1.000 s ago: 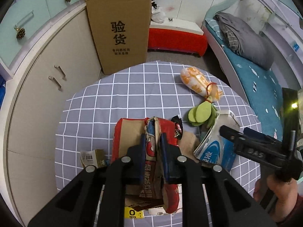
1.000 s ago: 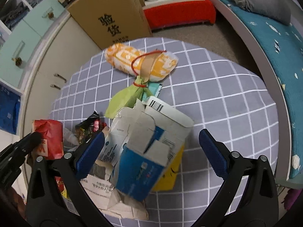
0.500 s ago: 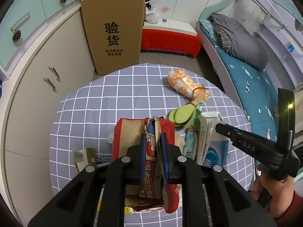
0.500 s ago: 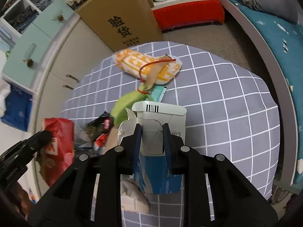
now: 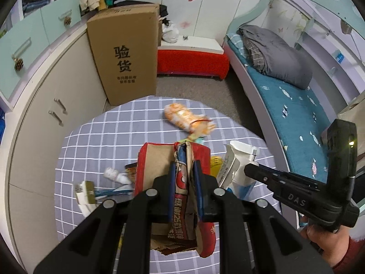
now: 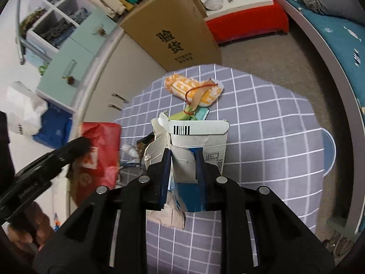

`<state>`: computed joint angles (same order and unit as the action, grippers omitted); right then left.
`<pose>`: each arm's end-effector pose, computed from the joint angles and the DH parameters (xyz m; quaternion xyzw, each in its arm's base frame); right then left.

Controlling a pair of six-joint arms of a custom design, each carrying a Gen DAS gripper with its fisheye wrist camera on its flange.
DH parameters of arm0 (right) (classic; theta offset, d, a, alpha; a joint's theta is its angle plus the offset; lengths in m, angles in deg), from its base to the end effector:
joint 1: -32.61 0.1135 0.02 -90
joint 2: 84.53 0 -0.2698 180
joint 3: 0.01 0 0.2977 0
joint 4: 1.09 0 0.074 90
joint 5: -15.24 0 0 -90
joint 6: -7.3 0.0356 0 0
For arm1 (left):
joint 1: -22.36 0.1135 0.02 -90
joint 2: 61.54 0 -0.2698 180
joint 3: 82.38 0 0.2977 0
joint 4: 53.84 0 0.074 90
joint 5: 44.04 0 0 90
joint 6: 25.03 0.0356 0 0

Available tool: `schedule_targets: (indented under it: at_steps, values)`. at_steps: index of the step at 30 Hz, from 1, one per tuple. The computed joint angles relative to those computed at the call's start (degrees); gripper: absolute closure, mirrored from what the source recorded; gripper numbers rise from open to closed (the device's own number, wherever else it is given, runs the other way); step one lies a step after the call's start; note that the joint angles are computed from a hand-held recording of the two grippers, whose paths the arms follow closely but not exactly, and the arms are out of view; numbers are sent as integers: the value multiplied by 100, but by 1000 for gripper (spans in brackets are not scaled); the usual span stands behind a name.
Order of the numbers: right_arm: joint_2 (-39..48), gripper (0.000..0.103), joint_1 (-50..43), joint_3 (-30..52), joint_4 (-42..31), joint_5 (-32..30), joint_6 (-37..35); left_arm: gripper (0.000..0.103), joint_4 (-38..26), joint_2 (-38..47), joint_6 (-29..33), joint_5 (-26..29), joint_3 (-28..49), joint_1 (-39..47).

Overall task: Collect trash
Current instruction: 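Carry both items over the blue basin, open the right tool then the left tool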

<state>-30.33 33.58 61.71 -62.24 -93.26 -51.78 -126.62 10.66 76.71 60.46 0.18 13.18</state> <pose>0.2210 0.0150 0.2845 0.1938 0.9188 0.2315 0.2542 0.2756 -0.0536 0.3278 0.2045 0.9419 -0.1172 0.2391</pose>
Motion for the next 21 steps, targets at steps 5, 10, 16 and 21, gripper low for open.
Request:
schedule_targets:
  at_steps: [5, 10, 16, 21]
  values:
    - [-395, 81, -1512, 409, -1074, -935, -1385, 88, -4, -158, -1087, -505, 173, -1203]
    - [-170, 81, -3818, 959, -2276, -1594, -3696, 88, 223, 219, -2121, -1074, 491, -2694]
    - [761, 81, -5950, 1515, -2834, -1776, -5799, 88, 630, 1240, -2989, -1357, 1113, -4068]
    - [1475, 79, -6600, 1675, -2570, -1739, -6303, 88, 821, 2222, -3209, -1535, 1830, -4649]
